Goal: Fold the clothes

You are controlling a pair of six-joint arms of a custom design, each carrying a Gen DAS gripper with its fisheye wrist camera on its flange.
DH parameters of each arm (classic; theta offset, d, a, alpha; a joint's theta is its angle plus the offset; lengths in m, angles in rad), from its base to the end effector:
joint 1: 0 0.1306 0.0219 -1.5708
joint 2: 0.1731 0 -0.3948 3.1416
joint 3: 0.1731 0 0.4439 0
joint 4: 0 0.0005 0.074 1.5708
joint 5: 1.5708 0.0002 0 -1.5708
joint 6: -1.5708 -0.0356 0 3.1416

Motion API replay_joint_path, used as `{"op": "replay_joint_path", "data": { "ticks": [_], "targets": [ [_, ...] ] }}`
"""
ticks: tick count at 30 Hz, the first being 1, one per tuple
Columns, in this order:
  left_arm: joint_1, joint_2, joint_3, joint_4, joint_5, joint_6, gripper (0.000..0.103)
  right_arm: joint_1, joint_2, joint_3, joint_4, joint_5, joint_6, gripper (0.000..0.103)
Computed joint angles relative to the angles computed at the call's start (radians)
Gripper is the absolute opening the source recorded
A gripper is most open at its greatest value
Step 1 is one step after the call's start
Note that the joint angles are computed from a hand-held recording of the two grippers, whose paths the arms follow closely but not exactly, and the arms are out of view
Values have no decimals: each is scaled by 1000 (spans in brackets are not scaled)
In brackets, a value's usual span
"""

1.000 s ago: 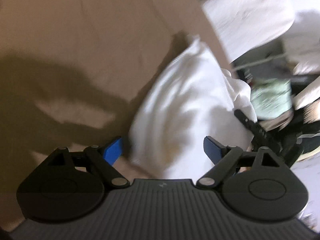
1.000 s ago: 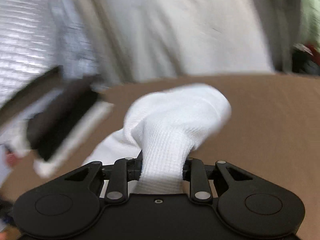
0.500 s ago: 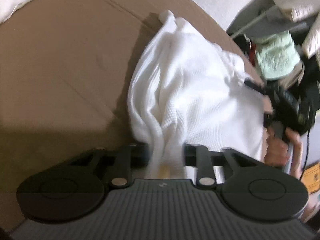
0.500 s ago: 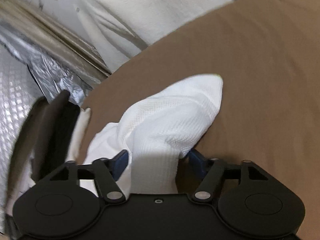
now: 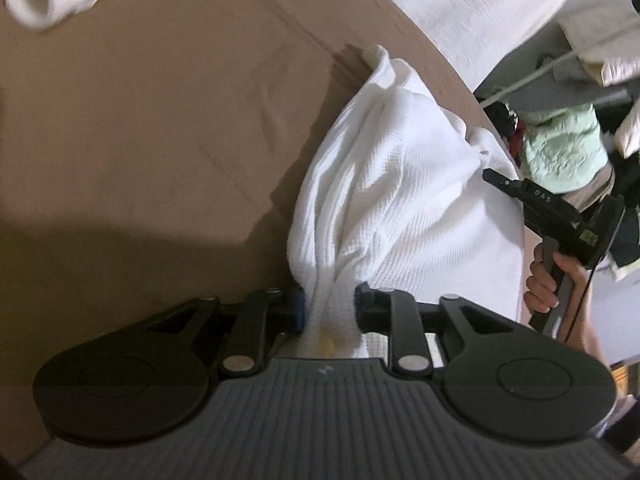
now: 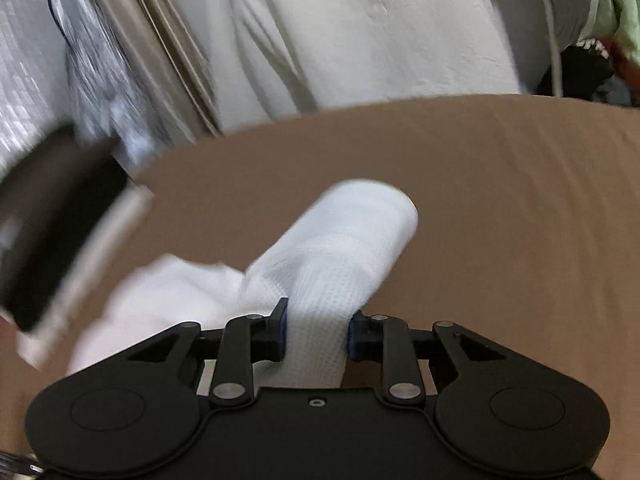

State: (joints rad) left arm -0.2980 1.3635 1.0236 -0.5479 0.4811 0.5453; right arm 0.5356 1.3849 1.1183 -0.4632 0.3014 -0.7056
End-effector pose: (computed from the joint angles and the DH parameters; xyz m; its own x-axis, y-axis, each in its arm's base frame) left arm 0.4666 -0.1611 0.2952 -0.9138 -0.2003 -0.3534 0.0766 0.7693 -0.6342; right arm 0.4575 0.2586 0.3363 -0.6291 0.3468 -0.6957 0.1457 0.9317 0.3327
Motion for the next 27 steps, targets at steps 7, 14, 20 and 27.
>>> {"op": "replay_joint_path", "data": {
  "ticks": [7, 14, 20, 27],
  "targets": [
    [94, -29, -33, -28, 108, 40, 52, 55, -134, -155, 86, 13, -364, 79],
    [83, -6, -33, 10, 135, 106, 76, 118, -245, -307, 180, -125, -470, 85],
    [-53, 14, 25, -44, -107, -259, 70, 87, -158, -278, 275, -230, -452, 90],
    [-95, -65, -24, 54, -197, -343, 14, 79, -44, -157, 231, -113, -368, 31]
  ]
}}
